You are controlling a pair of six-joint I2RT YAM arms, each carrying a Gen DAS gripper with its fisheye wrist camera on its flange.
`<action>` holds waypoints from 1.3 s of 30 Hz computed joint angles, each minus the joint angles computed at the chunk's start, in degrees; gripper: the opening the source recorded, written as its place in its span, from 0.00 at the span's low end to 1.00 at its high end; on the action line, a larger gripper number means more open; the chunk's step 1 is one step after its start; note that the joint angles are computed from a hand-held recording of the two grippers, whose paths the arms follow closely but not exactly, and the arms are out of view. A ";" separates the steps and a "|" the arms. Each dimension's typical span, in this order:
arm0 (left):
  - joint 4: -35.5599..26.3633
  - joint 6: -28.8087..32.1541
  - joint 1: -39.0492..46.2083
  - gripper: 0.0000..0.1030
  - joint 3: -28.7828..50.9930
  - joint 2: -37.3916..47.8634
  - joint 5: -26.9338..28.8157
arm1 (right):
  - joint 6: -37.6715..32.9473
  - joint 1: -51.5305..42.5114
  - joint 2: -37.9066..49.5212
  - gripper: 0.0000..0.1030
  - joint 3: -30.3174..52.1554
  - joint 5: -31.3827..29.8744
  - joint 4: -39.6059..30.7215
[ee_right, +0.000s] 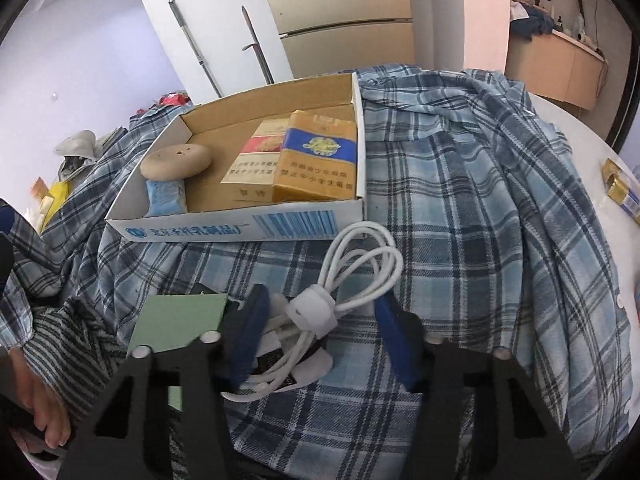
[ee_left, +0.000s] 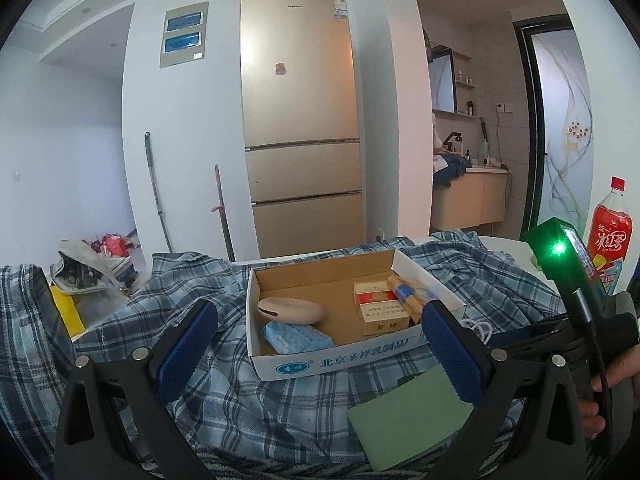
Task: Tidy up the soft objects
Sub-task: 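Grasp the coiled white cable with the right tool, then grasp the green card with the left tool while right holds the cable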
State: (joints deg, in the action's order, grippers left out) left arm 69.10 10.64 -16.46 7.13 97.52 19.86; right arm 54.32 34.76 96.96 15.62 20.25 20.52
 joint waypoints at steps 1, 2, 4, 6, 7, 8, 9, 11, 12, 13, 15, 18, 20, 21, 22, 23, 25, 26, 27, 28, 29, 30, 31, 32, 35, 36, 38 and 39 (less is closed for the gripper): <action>0.77 -0.02 0.00 1.00 -0.30 0.18 -0.12 | 0.15 0.09 -0.36 0.36 -0.59 -0.07 0.71; 2.09 0.07 -0.22 1.00 -0.97 0.22 -0.31 | 0.05 -0.02 -0.84 0.32 -1.21 -0.45 1.62; 3.99 0.57 -0.32 1.00 -1.70 0.64 -0.10 | 0.08 0.08 -1.23 0.26 -1.83 -0.63 2.65; 5.15 1.24 -0.50 1.00 -2.16 0.80 0.16 | 1.38 1.66 -3.15 0.23 -1.92 2.03 0.41; 5.50 1.49 -0.37 1.00 -2.20 0.93 0.39 | 1.90 2.51 -4.58 0.23 -2.15 3.52 -0.80; 5.91 1.68 -0.26 1.00 -2.32 1.02 0.58 | 2.27 3.52 -6.23 0.22 -2.70 4.81 -1.47; 5.95 1.73 -0.34 1.00 -2.30 1.02 0.54 | 2.33 4.54 -8.03 0.22 -3.14 5.87 -2.38; 5.06 1.82 -0.45 1.00 -2.12 0.53 0.56 | 2.14 6.01 -10.55 0.22 -2.57 7.42 -6.12; 4.66 1.82 -0.28 1.00 -1.96 0.49 0.82 | 1.94 6.66 -11.55 0.22 -2.10 7.95 -8.24; 4.03 1.71 -0.12 1.00 -1.73 0.28 1.01 | 1.15 7.09 -12.54 0.22 -2.25 7.98 -8.64; 3.61 1.44 0.32 1.00 -1.45 0.38 1.34 | -2.24 7.17 -13.64 0.22 -2.72 6.12 -7.08; 2.91 1.09 0.84 1.00 -1.03 0.53 1.73 | -5.95 7.98 -12.14 0.22 -1.97 3.56 -5.49; 2.92 1.11 0.83 1.00 -1.08 0.57 1.68 | -5.73 9.03 -9.48 0.23 -0.47 2.91 -6.08; 3.01 1.15 0.88 1.00 -1.07 0.59 1.76 | -5.44 9.11 -8.24 0.24 0.17 2.65 -6.42; 3.06 1.18 0.91 1.00 -1.06 0.61 1.82 | -5.23 9.00 -7.30 0.24 0.73 2.35 -6.85; 3.81 1.30 0.90 1.00 -1.29 0.98 1.88 | -4.96 8.91 -6.68 0.24 1.00 2.27 -7.01; 4.06 1.65 1.05 1.00 -1.22 1.35 2.15 | -4.86 7.95 -5.76 0.25 0.80 1.36 -6.22; 3.74 1.80 1.04 1.00 -1.03 1.40 2.20 | -5.07 7.36 -5.38 0.27 0.62 0.58 -5.73; 2.60 1.99 0.99 1.00 -0.67 1.07 2.35 | -5.47 6.76 -4.76 0.28 0.47 -0.12 -5.03; 0.90 2.26 0.77 1.00 -0.33 0.52 2.53 | -5.51 6.64 -3.55 0.28 1.29 -0.41 -5.00; -4.34 3.35 0.69 1.00 1.06 -0.94 3.63 | -5.56 6.62 -3.04 0.28 1.51 -0.43 -5.05; -9.18 4.44 0.58 1.00 2.49 -1.94 4.60 | -5.38 6.97 -2.81 0.28 1.82 -0.08 -5.54; -14.96 6.06 0.31 1.00 4.30 -2.80 5.66 | -5.22 7.29 -2.66 0.28 2.01 0.37 -5.83; -23.18 8.82 -0.41 1.00 7.10 -3.25 6.81 | -4.85 7.77 -2.49 0.22 2.28 1.09 -6.22; -30.29 11.07 -2.75 1.00 10.35 -1.76 4.92 | -3.64 10.06 -3.77 0.22 2.57 5.33 -7.60; -30.60 11.02 -2.63 1.00 10.59 -1.64 5.15 | -2.98 11.10 -5.37 0.22 2.10 7.43 -8.23; -33.96 12.17 -2.15 1.00 11.96 -1.75 6.91 | -1.68 12.83 -9.09 0.21 0.97 11.44 -9.86; -37.03 14.61 -2.30 1.00 12.94 -1.80 7.66 | -0.97 13.60 -10.88 0.22 0.49 13.49 -10.82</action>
